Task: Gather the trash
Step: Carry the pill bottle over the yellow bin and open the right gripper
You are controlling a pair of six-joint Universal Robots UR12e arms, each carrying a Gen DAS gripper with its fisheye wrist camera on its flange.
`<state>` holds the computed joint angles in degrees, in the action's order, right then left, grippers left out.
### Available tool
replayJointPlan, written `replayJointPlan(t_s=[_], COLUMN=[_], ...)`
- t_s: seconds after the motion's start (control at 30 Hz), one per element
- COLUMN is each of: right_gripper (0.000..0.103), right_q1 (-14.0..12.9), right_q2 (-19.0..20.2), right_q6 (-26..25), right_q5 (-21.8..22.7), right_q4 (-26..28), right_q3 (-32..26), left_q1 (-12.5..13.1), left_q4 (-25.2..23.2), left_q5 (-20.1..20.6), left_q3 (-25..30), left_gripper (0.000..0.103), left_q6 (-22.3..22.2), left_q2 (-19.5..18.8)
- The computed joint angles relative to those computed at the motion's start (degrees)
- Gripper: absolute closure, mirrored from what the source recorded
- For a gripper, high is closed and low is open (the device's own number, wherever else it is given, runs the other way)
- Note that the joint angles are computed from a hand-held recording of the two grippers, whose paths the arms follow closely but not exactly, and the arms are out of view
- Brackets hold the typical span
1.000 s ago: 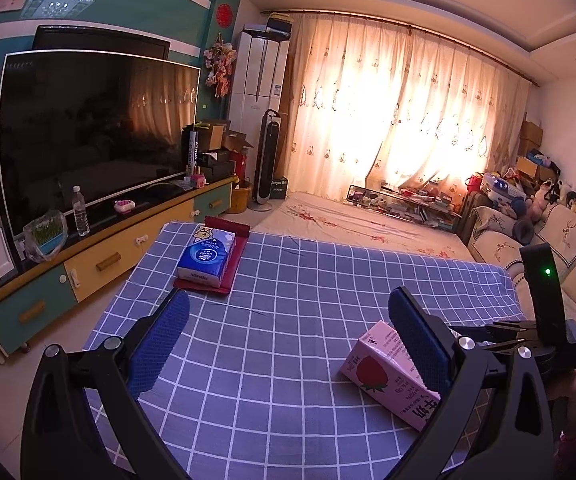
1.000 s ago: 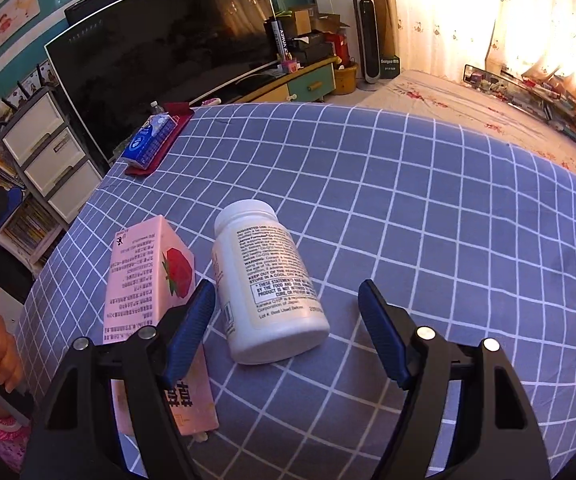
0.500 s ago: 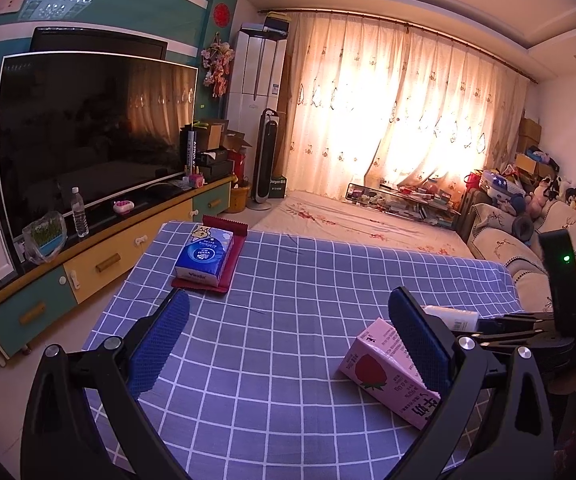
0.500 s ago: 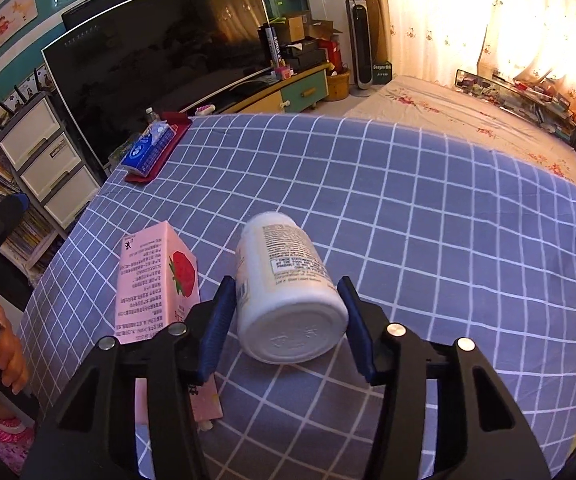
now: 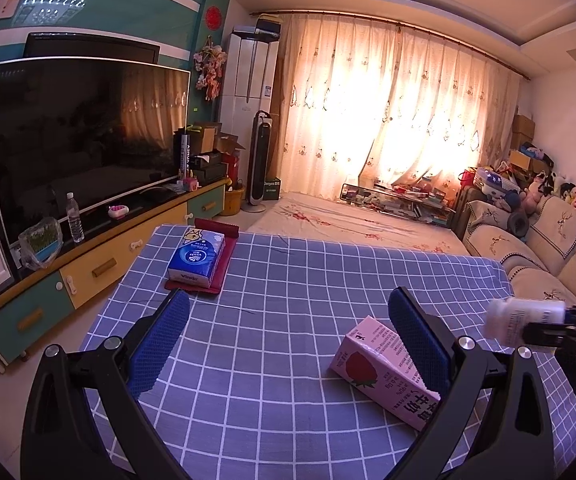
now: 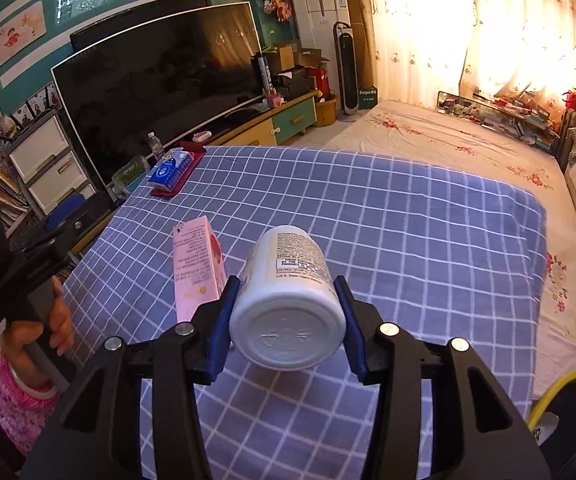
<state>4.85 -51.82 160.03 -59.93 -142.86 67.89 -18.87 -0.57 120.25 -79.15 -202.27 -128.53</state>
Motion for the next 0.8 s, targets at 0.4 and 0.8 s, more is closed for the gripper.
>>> replayJointPlan(t_s=[0.4,0.8], right_gripper=[0.058,0.049], right_q1=[-8.39,-9.98], right_q2=[-4.95,-2.41], right_q6=[18.95,24.65], right_q5=[-20.68,-31.11], right_q4=[-10.15,-8.06], right_q3=[11.83,11.02], left_q1=[-0.26,-0.39], left_q4=[-0.15,-1.79], left_q5=[-0.61,-1.04], left_q3=[0.32,1.42], left_gripper=[0.005,0.005], left_q6=[1.21,1.89], left_q2=[-0.21,-0.83])
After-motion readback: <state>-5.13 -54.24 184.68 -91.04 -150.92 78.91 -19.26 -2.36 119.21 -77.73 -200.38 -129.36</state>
